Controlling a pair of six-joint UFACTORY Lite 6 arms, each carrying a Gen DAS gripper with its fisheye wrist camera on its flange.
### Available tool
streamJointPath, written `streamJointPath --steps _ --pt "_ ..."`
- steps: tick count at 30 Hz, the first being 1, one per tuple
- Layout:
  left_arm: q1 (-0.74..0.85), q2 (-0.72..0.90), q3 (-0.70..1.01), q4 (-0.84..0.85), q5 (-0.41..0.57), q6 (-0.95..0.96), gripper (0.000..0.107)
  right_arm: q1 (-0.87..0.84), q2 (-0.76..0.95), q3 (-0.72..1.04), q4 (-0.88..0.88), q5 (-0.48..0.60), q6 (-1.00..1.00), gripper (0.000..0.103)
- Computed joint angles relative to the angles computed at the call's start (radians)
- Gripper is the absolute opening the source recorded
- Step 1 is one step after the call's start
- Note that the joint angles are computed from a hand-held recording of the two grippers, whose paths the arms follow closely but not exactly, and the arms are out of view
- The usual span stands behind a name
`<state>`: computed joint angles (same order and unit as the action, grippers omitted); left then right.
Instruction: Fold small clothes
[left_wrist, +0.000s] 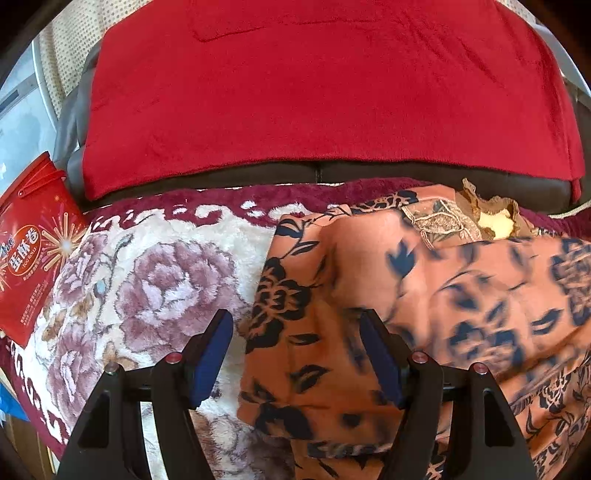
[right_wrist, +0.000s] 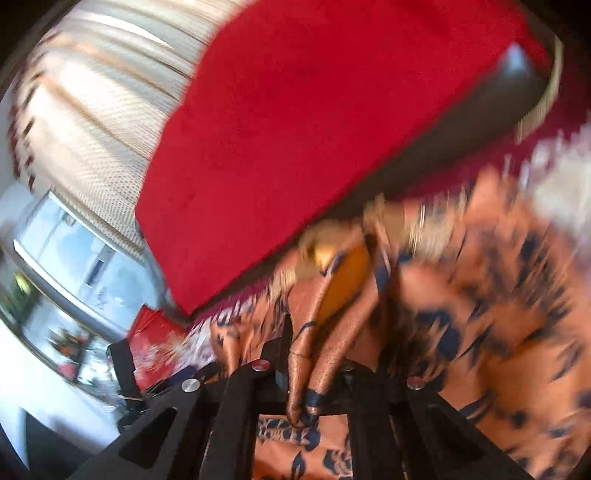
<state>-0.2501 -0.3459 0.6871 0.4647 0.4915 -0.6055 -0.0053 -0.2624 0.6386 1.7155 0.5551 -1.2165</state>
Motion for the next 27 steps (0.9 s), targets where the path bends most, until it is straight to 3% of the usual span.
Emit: streamJointPath --steps 2,5,7,10,13,15,18,19,22,24,27 --pt "-0.016 -0.007 -0.001 -0.001 0.001 -0.009 0.072 0.005 -0.13 -0.028 -0.073 -0.116 0.049 0.006" --pt "-0.085 -0.008 -0.006 0.081 0.02 -0.101 0.072 -0.108 -0.203 -0.058 -0.227 -0.142 0.181 0.006" --pt "-0.138 0.001 -0.01 0.142 0.033 -0.168 0.072 -0.212 -0.183 -0.063 -0.29 -0.091 0.222 0.006" --pt "-0.221 0.022 -0.012 0.232 0.058 -0.257 0.072 -0.321 0.006 0.018 -0.47 0.067 0.276 0.006" --pt "-0.311 0.037 -0.01 0.362 0.121 -0.384 0.072 -0.377 0.145 0.066 -0.504 0.22 0.309 0.01" --pt "-0.342 0.037 -0.011 0.412 0.146 -0.429 0.072 -0.397 0.182 0.089 -0.526 0.262 0.331 0.011" --pt "-0.377 0.02 -0.017 0.472 0.182 -0.485 0.072 -0.431 0.216 0.112 -0.571 0.27 0.368 0.042" --pt "-0.393 0.012 -0.022 0.502 0.199 -0.511 0.072 -0.448 0.222 0.116 -0.575 0.271 0.376 0.061" --pt "-0.427 -0.008 -0.033 0.568 0.237 -0.563 0.072 -0.531 0.183 0.087 -0.497 0.288 0.326 0.063" --pt "-0.442 -0.021 -0.037 0.588 0.248 -0.577 0.072 -0.564 0.107 0.059 -0.441 0.235 0.278 0.064" --pt "-0.448 -0.018 -0.027 0.587 0.247 -0.581 0.072 -0.528 0.017 0.02 -0.318 0.208 0.145 0.063"
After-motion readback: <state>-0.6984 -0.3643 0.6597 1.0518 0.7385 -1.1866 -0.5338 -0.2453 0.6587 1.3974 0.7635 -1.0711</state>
